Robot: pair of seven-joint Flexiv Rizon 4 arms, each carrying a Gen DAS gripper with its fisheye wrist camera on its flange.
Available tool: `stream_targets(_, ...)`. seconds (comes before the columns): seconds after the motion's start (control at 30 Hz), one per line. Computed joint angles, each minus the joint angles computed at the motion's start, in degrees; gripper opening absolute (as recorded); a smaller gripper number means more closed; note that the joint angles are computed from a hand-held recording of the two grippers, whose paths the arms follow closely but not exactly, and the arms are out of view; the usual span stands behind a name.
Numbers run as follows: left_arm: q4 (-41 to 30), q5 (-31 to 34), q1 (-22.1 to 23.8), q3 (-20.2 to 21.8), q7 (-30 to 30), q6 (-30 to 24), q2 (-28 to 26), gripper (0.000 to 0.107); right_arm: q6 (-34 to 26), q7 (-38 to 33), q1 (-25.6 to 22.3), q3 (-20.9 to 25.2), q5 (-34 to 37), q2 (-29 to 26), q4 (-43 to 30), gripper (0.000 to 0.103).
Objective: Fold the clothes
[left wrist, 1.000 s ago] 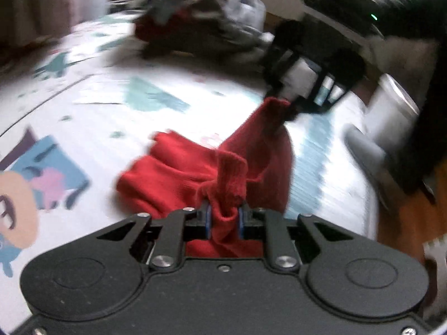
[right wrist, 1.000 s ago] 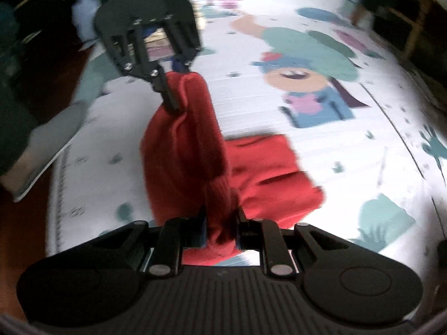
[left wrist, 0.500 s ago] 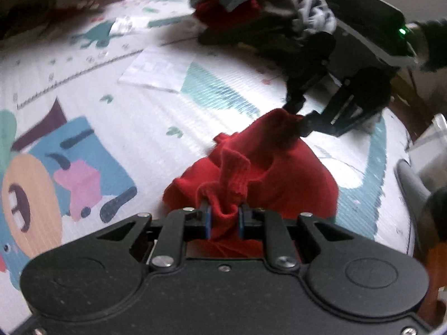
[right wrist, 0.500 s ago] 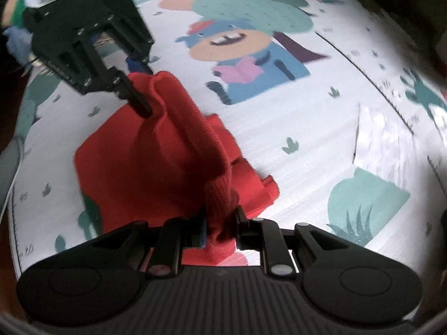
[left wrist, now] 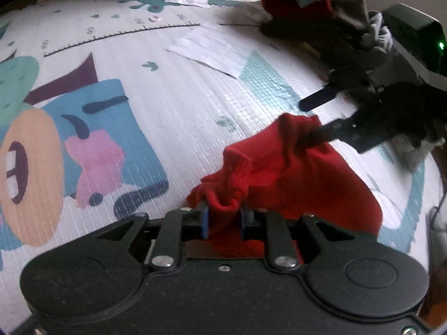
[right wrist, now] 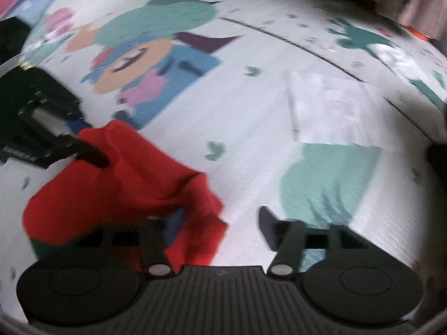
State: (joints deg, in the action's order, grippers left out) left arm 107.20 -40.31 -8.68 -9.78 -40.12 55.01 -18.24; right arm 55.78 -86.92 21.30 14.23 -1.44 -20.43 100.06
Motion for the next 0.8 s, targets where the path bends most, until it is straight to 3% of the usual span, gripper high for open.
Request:
stream_targets(0.07, 1.5, -1.2, -0.6, 0.0, -0.6, 4.5, 0.9, 0.039, 2.8, 0.5, 0.7, -1.0, -2.4, 1.0, 2.1, 0.065)
stream_targets(0.13, 2.7, -2.7, -0.4, 0.0, -0.5, 7.1, 2.0, 0.046, 5.7, 0.7, 1.0, -1.4, -4.6, 2.3, 4.1, 0.065)
stream_targets(0.23, 5.2, -6.1, -0.1, -0.8, 4.0, 11.4, 4.4, 0.046, 11.5, 1.6, 1.4, -2.3, -8.1, 4.6, 7.9, 0.065)
stream_targets(0.27, 6.6, -9.7, 0.2, -1.9, 9.0, 12.1, 5.9, 0.046, 12.9, 0.9, 1.0, -1.8, -8.1, 5.3, 8.7, 0.065)
stream_targets(0.37, 9.8, -15.5, -0.8, -2.3, 24.0, 7.5, 10.3, 0.047, 14.8, -6.1, -0.5, 1.9, -5.3, 7.3, 10.7, 0.065)
stream_targets(0.43, 11.0, -14.1, -2.4, -1.2, 28.2, 4.2, 11.3, 0.048, 12.4, -15.0, -1.6, 5.6, -0.8, 8.7, 11.4, 0.067)
stream_targets(0.47, 11.4, -13.1, -3.2, -0.7, 29.9, 2.7, 11.7, 0.054, 10.4, -18.9, -1.6, 6.8, 1.4, 9.5, 11.8, 0.068)
stream_targets(0.53, 11.9, -5.8, -5.1, 0.8, 28.7, 4.7, 10.7, 0.061, 6.6, -22.1, -0.2, 7.1, 3.5, 9.7, 11.9, 0.068)
stream_targets(0.57, 12.2, -2.5, -5.8, 1.6, 28.2, 5.0, 9.7, 0.062, 6.2, -21.8, 1.0, 6.5, 3.0, 9.4, 12.4, 0.07)
stream_targets(0.6, 13.3, -3.0, -5.9, 1.1, 29.4, 7.2, 9.1, 0.063, 8.3, -19.1, 2.6, 5.0, 0.8, 9.0, 13.7, 0.077)
stream_targets(0.63, 14.6, -5.0, -6.3, 0.5, 31.4, 10.2, 8.5, 0.071, 11.0, -15.5, 4.2, 3.3, -2.3, 8.4, 15.3, 0.088)
stream_targets(0.7, 14.1, -3.7, -5.9, 0.8, 30.5, 9.4, 8.4, 0.074, 14.0, -9.9, 6.0, 0.7, -7.6, 7.5, 16.9, 0.102)
stream_targets(0.77, 13.4, -3.5, -5.2, 0.9, 31.0, 7.9, 9.1, 0.074, 11.7, -14.1, 4.0, 2.8, -4.8, 7.3, 14.6, 0.095)
stream_targets(0.8, 13.1, -4.7, -4.8, 0.8, 32.9, 7.3, 9.9, 0.074, 11.5, -17.1, 2.7, 4.2, -2.1, 7.6, 13.6, 0.074)
